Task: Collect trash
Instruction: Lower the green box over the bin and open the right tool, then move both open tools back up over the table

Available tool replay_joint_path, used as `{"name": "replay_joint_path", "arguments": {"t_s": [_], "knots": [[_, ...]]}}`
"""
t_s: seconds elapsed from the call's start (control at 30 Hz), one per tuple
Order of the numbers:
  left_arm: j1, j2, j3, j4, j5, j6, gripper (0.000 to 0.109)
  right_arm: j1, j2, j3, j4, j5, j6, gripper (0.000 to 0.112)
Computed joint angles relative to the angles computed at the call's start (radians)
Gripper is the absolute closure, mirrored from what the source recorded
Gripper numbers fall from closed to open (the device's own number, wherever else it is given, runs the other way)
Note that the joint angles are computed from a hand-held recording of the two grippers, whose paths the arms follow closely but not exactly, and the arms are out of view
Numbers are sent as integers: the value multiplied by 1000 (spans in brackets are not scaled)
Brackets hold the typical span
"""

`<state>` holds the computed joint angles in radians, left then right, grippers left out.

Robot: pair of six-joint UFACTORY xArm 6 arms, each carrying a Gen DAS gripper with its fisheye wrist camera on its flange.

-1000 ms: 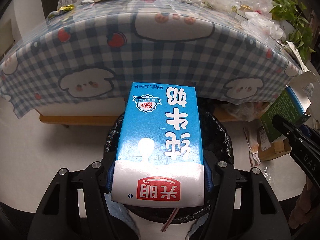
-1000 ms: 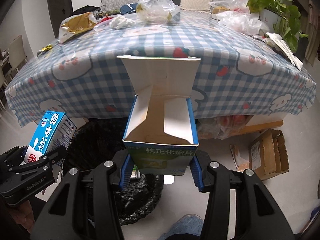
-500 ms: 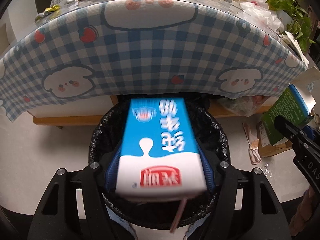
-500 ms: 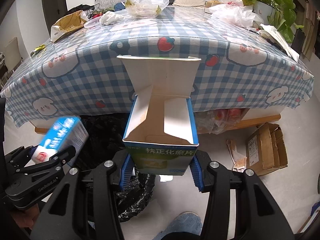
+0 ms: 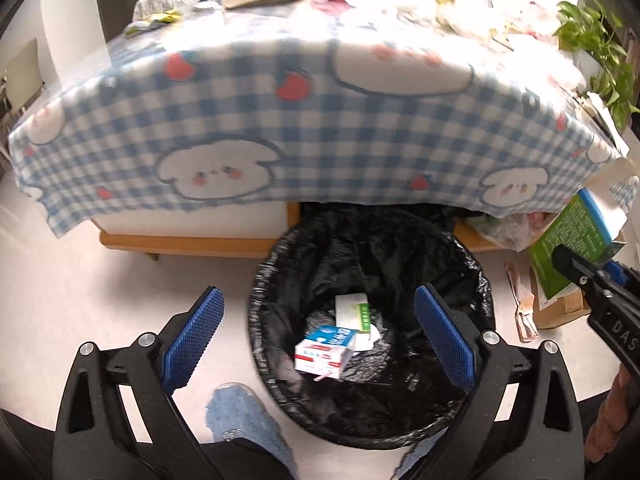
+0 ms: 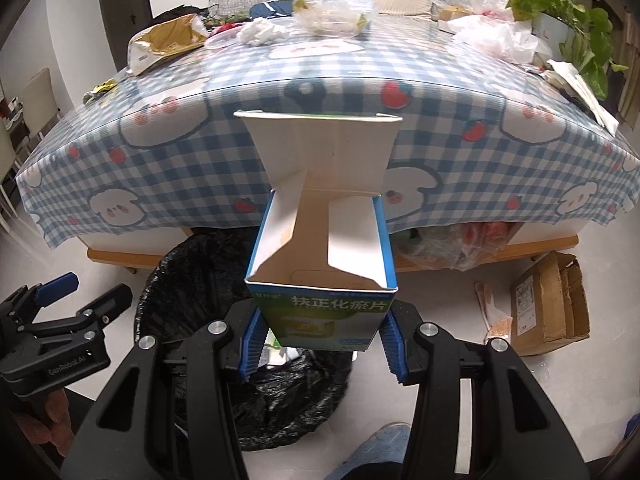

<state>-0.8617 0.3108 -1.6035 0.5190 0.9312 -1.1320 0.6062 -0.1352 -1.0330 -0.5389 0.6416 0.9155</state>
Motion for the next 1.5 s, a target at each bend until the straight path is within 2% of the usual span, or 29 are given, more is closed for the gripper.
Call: {"name": "replay_joint_path", "arguments": {"t_s": [0.17, 0.5, 1.13, 1.3, 1.5], "knots": [[23, -116, 134, 37, -40, -35, 12, 35, 42, -49, -3, 0, 4, 66], [42, -234, 246, 61, -38, -40, 12, 94, 136, -150, 12, -12, 0, 66], [75, -238, 311, 12, -92, -26, 12, 124, 239, -217, 46, -18, -51, 62], [78, -234, 322, -1, -102, -28, 12, 124, 244, -214, 47, -19, -55, 54], [72, -224, 299, -8, -96, -14, 11, 122, 225, -197, 29, -10, -34, 37]]}}
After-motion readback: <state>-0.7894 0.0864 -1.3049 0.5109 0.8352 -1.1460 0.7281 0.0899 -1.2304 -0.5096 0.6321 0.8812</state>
